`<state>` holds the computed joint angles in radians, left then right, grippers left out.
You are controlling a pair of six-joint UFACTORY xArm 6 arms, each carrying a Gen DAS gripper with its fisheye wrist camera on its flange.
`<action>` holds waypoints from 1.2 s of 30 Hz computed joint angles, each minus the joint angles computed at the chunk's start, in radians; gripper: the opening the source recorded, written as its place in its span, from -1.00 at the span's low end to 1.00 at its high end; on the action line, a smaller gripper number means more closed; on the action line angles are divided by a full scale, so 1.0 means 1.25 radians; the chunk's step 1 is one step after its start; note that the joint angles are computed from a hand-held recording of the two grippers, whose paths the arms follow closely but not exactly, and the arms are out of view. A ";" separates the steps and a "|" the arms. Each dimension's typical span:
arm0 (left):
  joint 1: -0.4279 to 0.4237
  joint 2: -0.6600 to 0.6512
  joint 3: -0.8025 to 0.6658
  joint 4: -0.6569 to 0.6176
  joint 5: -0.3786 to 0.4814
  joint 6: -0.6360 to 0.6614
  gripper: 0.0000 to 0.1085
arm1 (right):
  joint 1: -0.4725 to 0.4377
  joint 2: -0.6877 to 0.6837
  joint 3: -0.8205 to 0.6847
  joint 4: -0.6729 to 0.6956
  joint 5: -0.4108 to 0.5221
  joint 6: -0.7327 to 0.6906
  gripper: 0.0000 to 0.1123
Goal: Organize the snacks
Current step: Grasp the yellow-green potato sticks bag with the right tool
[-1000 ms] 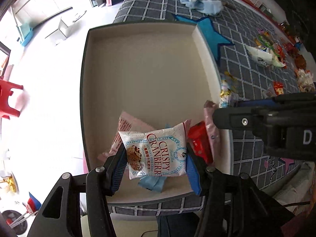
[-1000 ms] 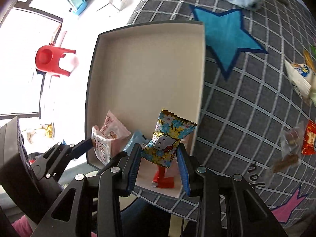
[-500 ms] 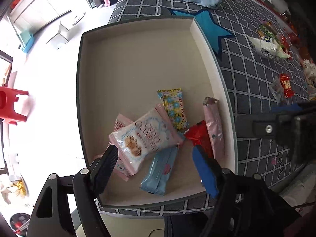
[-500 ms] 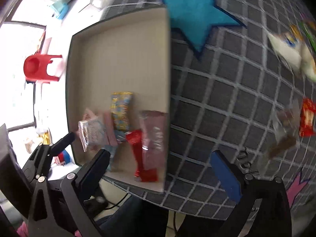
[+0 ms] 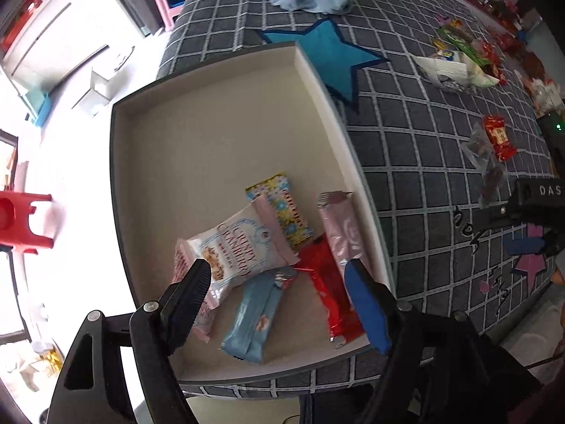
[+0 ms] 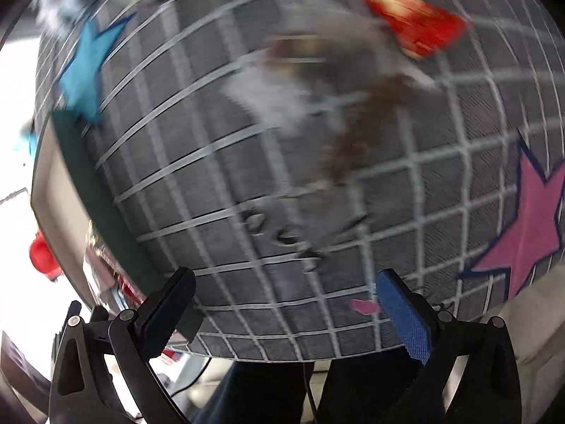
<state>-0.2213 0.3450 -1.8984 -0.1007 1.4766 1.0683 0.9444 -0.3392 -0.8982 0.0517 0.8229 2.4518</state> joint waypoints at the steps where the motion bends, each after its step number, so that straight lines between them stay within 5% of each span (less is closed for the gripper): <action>1: -0.004 -0.007 0.011 0.002 -0.005 0.003 0.49 | 0.011 -0.017 0.019 -0.018 -0.009 0.040 0.83; 8: -0.022 -0.053 0.080 0.016 -0.030 0.038 0.49 | 0.070 -0.121 0.080 -0.123 0.059 0.198 0.83; 15: -0.031 -0.091 0.133 0.034 -0.046 0.047 0.50 | 0.002 -0.162 -0.067 -0.212 0.398 0.073 0.83; 18: -0.032 -0.100 0.142 0.045 -0.050 0.039 0.50 | -0.053 -0.199 -0.070 -0.241 0.460 0.028 0.83; 28: -0.021 -0.129 0.162 0.077 -0.062 0.005 0.50 | -0.282 -0.217 0.047 -0.131 0.295 -0.224 0.83; 36: -0.048 -0.141 0.178 0.062 -0.045 0.017 0.50 | -0.184 -0.130 0.042 0.002 0.192 -0.332 0.83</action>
